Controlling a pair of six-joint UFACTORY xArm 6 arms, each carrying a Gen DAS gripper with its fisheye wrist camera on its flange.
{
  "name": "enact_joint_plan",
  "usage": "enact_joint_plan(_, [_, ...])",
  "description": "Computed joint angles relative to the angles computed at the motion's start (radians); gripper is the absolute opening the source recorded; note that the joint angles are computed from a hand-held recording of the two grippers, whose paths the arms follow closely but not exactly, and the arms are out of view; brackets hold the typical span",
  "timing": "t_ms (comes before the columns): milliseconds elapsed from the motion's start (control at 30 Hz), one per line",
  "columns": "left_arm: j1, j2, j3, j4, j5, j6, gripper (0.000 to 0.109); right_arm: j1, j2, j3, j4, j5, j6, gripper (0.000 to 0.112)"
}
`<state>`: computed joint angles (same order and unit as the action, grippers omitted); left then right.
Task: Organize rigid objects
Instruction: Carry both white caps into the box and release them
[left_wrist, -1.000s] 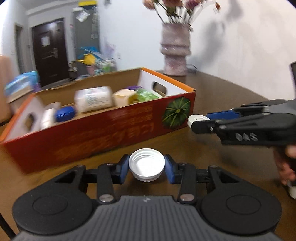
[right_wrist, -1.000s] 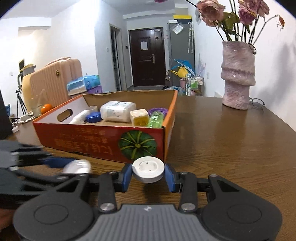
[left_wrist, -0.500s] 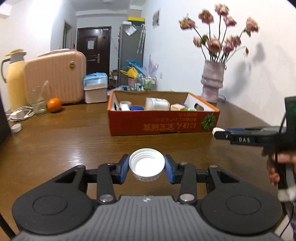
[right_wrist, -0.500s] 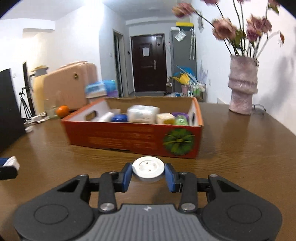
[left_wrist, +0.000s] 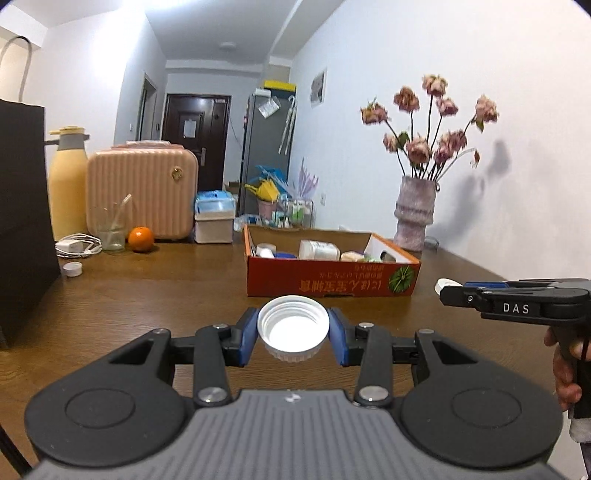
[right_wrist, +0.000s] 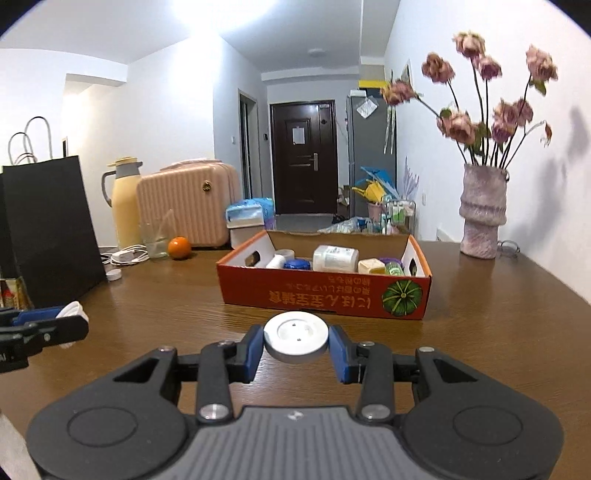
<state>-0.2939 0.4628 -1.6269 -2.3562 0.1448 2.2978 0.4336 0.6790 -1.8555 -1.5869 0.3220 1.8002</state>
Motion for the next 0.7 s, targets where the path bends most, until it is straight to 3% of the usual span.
enact_joint_plan(433, [0.015,-0.22,0.276,-0.223,0.152,0.267,0.041,0.097,-0.208,0.234,-0.261,0.135,0.261,0.038])
enact_joint_plan(567, [0.012,-0.203,0.257,-0.202,0.149,0.244,0.041,0.092,-0.216,0.249,-0.284,0.14,0.296,0.038])
enact_joint_plan(700, [0.011,-0.123,0.159,-0.089,0.103,0.108,0.04,0.072,-0.179,0.211,-0.281,0.132,0.309,0.038])
